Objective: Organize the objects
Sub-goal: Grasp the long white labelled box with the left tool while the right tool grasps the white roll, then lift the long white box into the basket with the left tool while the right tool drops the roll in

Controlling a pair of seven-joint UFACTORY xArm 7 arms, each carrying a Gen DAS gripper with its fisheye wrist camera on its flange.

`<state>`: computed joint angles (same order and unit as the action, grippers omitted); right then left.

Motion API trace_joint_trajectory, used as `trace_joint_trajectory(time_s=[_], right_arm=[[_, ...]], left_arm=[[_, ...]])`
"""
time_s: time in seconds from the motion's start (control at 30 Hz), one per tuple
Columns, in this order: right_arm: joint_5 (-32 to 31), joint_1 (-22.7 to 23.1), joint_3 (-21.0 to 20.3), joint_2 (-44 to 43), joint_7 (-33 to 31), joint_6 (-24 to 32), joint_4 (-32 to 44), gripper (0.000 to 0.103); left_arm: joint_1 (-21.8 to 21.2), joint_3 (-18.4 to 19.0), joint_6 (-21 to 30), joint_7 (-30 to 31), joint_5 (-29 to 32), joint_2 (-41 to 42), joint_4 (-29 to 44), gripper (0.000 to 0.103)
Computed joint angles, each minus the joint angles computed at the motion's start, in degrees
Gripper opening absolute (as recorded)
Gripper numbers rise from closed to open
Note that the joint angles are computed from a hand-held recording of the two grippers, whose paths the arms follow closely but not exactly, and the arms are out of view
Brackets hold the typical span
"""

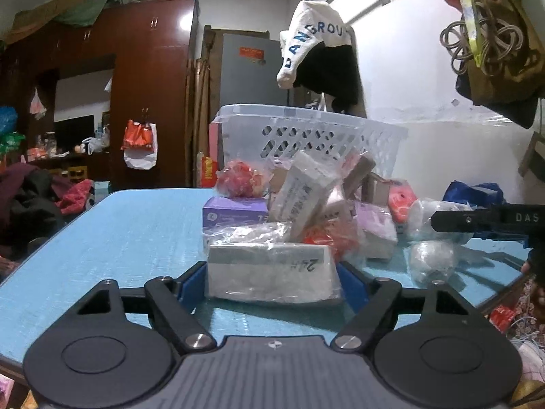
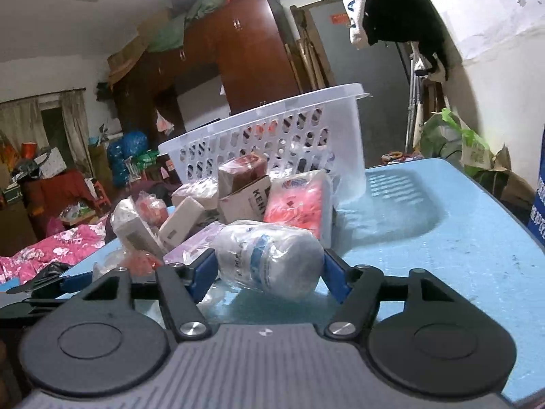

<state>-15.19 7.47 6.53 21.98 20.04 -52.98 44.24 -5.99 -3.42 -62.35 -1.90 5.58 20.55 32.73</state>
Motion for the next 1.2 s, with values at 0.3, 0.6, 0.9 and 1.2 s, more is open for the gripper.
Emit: trace_joint_trajectory(time_s=[0.3,0.6,0.9,1.2], right_arm=[[3.4,0.9,-0.7,-1.2,-3.0,-1.6,-2.0,0.068],[6.8,2.1,-0.9,-1.3,-8.0,-3.7,-2.9,0.067],[6.8,1.2,-1.0,-1.4,-6.6,-5.3,-3.4,0.067],[1.3,-0.7,-1.4,-3.3,-5.1,-4.9,-0.8,0.067]], left_arm=[[0.3,0.2,-3.6,0.2,0.1,0.0,-1.3,0.082],[2.0,0.5,-4.7,-1.9,2.6,-0.4,-1.3,0.082],[2.6,0.7,-5.5,-2.9,3.2,-0.5,-1.1,0.082],[6.0,1.6,-1.5,-8.8,11.3,-6.5,3.2,0.082]])
